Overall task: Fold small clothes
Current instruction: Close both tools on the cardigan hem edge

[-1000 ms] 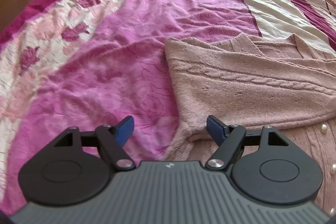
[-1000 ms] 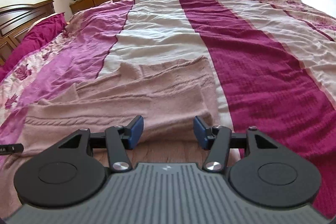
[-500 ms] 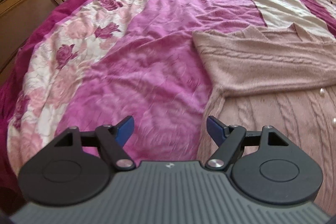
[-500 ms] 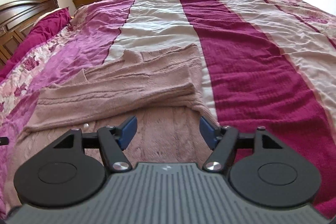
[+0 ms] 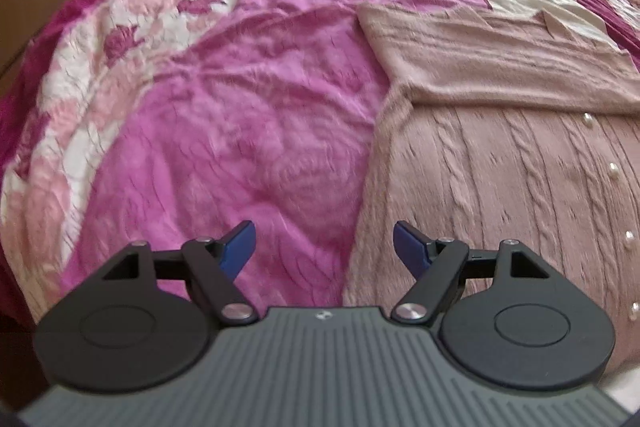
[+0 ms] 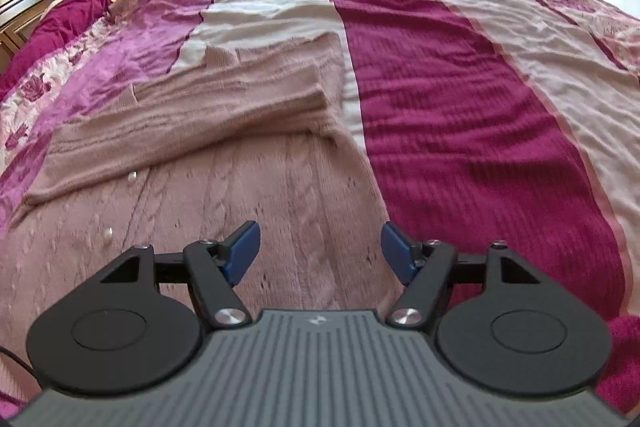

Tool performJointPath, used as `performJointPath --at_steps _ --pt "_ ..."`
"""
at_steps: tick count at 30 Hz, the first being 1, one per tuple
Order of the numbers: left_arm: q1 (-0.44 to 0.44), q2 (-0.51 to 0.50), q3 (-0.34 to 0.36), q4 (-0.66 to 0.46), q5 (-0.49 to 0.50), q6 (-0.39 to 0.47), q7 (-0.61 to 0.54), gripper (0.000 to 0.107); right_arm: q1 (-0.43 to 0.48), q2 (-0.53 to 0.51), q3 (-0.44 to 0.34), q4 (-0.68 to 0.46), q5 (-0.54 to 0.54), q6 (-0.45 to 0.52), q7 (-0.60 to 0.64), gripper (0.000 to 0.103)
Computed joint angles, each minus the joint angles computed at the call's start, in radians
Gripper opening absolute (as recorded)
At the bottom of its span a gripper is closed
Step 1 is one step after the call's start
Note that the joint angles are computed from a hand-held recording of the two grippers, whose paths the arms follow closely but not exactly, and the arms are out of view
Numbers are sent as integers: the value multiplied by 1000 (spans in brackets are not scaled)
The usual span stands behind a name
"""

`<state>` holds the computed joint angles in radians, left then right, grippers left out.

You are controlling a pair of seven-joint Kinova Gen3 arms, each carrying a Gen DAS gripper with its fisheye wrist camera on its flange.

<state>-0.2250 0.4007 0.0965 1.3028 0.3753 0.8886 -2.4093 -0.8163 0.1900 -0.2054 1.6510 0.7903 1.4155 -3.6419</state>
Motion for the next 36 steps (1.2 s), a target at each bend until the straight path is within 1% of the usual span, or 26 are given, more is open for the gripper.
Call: performJointPath --at_steps 3,10,13,14,19,22,25,27,31,34,35,36 --pt "-5 1 -2 8 -1 21 1 77 0 -7 -6 11 -20 -14 -2 74" --pt "-23 1 -6 16 14 59 -5 77 -9 -38 -28 53 -38 -42 -55 75" --pt "-33 4 -6 13 25 78 -11 77 -9 -41 -37 53 -49 -41 -49 76" --pt "-36 6 -7 8 28 89 -10 77 -8 -42 -39 51 -55 -42 -43 78" --pt "-49 21 -11 -23 34 157 -2 77 -15 -40 -45 38 -91 -18 -34 81" --pt "-64 28 -6 -36 47 203 -17 77 -15 -53 -48 58 -115 -35 -66 81" --pt "-78 46 -1 -62 66 274 -24 77 -16 -61 -55 77 -116 -47 -80 81" --pt "-95 49 9 -60 93 306 -58 76 -11 -69 -56 88 -114 -66 -83 81" --pt "-93 39 9 -34 113 302 -121 75 8 -104 -65 140 -96 -155 -115 81" --pt "-83 38 2 -25 113 290 -138 74 20 -104 -73 148 -91 -175 -104 79" --pt "-83 38 1 -26 115 291 -139 73 22 -103 -75 146 -90 -176 -94 76" --pt "-83 39 0 -27 117 291 -142 70 23 -103 -76 145 -90 -178 -85 71"
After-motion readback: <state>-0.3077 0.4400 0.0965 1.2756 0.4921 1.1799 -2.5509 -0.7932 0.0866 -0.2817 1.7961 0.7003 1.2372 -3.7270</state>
